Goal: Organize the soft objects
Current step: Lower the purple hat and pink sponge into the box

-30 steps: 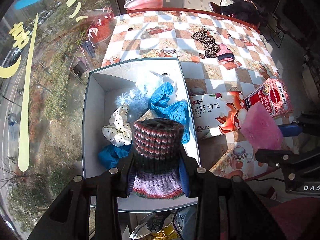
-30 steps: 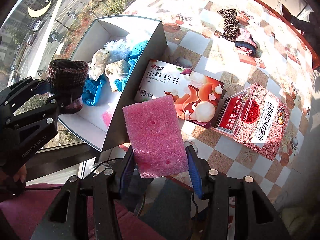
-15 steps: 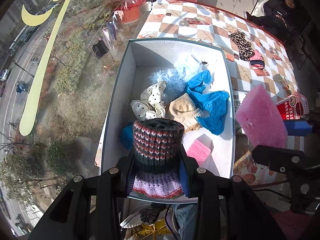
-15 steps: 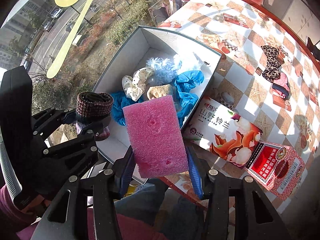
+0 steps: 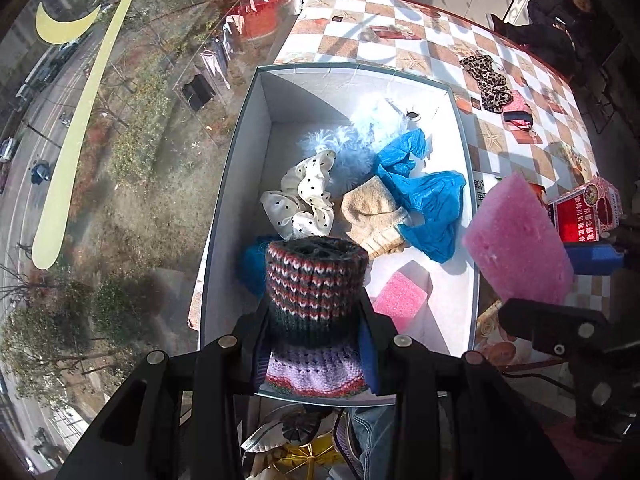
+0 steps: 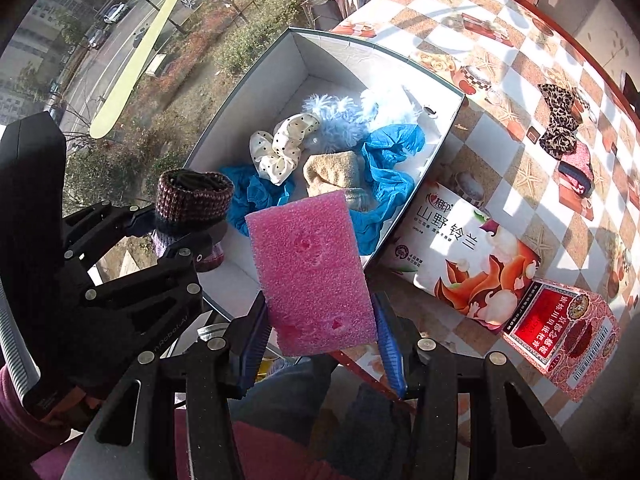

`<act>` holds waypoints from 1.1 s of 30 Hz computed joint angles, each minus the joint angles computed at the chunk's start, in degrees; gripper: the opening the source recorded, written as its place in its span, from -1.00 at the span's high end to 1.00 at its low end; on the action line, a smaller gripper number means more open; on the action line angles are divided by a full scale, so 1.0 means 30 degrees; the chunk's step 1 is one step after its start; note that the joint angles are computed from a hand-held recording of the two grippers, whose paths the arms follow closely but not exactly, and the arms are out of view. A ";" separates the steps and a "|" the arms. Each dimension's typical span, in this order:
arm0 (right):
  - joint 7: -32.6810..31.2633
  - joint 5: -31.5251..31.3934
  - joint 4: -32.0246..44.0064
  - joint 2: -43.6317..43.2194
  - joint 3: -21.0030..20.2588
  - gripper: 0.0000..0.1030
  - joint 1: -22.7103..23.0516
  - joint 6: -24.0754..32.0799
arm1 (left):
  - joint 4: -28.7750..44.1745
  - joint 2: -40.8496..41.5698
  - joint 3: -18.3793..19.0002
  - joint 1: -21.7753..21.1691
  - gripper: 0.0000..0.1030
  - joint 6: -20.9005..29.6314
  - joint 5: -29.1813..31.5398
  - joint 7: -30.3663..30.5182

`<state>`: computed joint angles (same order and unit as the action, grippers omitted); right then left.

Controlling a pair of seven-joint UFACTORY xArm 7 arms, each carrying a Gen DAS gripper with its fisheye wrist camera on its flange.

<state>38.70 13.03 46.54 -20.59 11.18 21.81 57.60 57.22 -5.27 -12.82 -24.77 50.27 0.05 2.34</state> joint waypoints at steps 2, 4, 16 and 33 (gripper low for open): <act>-0.0018 0.0018 0.0055 0.0073 -0.0010 0.02 0.0009 0.0007 | -0.0006 -0.0009 0.0000 -0.0007 0.22 0.0008 -0.0009 -0.0042; -0.0031 0.0049 0.0110 0.0179 -0.0016 0.02 0.0017 -0.0028 | -0.0023 0.0012 0.0021 0.0008 0.22 0.0007 -0.0011 -0.0038; -0.0054 0.0052 0.0182 0.0291 -0.0030 0.02 0.0013 -0.0047 | 0.0106 0.0184 0.0055 0.0046 0.22 0.0210 0.0105 0.0065; -0.0051 0.0066 0.0233 0.0379 -0.0019 0.02 0.0031 -0.0104 | 0.0229 0.0318 0.0055 0.0052 0.22 0.0438 0.0175 0.0197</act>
<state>38.54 13.23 47.24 -19.46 11.12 21.90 57.28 57.90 -4.32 -12.66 -24.62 51.58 0.58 2.93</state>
